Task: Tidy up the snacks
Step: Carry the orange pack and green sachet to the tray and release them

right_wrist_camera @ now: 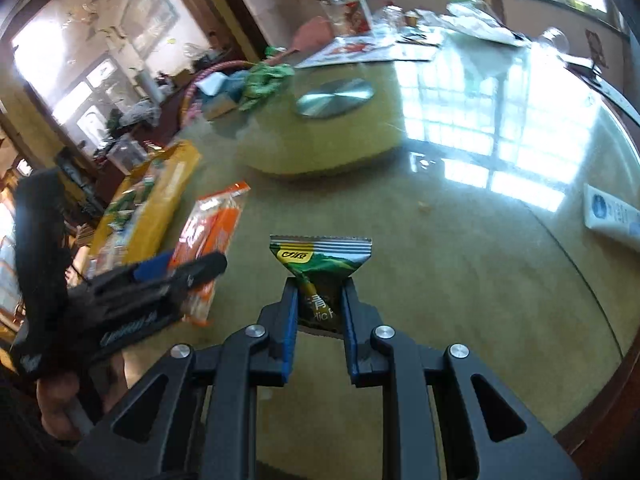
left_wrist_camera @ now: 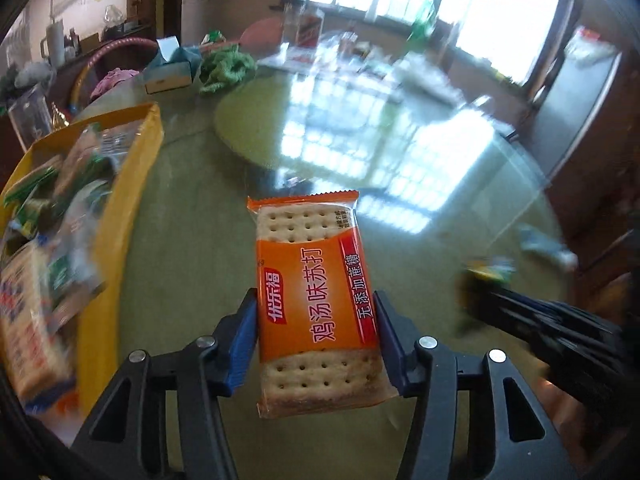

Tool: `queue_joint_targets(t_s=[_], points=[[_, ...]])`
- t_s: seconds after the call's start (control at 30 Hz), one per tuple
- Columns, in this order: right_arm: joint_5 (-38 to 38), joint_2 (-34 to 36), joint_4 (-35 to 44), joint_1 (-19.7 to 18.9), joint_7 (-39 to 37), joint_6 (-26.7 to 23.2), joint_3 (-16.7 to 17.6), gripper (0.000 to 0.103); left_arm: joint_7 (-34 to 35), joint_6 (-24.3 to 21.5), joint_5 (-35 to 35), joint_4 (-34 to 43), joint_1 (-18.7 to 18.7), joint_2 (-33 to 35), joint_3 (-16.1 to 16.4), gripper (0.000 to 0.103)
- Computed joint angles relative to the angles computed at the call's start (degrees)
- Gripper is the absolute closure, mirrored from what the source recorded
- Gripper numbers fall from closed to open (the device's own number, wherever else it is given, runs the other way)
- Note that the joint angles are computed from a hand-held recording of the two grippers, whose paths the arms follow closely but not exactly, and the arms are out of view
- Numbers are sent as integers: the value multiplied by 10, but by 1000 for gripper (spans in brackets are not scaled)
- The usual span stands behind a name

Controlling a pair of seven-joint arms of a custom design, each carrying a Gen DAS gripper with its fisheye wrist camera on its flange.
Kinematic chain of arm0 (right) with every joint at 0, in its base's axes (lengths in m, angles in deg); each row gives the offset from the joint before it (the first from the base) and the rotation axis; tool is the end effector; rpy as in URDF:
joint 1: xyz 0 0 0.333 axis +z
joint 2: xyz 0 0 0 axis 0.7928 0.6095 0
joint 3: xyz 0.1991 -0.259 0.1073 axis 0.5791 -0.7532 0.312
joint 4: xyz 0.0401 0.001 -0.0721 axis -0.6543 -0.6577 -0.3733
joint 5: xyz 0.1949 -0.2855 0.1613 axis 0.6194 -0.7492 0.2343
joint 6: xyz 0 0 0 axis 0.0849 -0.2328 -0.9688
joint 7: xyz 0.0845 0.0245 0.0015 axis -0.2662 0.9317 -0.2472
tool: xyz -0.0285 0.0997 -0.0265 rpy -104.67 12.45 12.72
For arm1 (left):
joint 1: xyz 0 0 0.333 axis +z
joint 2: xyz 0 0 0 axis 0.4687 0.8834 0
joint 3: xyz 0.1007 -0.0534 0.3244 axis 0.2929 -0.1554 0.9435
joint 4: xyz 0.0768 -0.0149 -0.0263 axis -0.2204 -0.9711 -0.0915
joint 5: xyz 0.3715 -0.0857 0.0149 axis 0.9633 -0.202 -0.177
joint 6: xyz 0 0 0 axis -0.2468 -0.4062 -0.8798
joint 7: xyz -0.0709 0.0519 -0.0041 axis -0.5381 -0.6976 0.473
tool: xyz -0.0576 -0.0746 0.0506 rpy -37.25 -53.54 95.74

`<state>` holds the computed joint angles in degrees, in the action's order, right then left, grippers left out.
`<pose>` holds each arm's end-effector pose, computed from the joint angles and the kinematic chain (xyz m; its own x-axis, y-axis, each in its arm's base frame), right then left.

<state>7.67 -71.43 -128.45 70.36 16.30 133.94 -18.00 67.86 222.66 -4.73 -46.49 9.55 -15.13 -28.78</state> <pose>0.4886 0.1680 0.3949 0.4534 -0.8043 -0.3840 -0.8058 -0.1858 -0.5623 0.4555 -0.3168 0.4143 0.1650 -0.9634 0.2112 -0.7720 -0.2594 -0.5803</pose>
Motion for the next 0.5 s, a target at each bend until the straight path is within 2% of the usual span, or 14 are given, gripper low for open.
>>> queue_joint_targets(t_s=[0.07,0.2,0.4,0.5], points=[[2,-15,0,9,-7,-15,7,82,-40,41,20,-49,9,-55,3,49],[-10,-28,16,34,-4,-64,19,82,-101,51,47,-150,47,-187,-13,49],[-63,3,77,83,22,-97,49,82,-129,44,8,-275,109,-343,-19,49],[-113,46,127,105,62,-89,65,82,-117,46,-15,-321,139,-393,-12,50]])
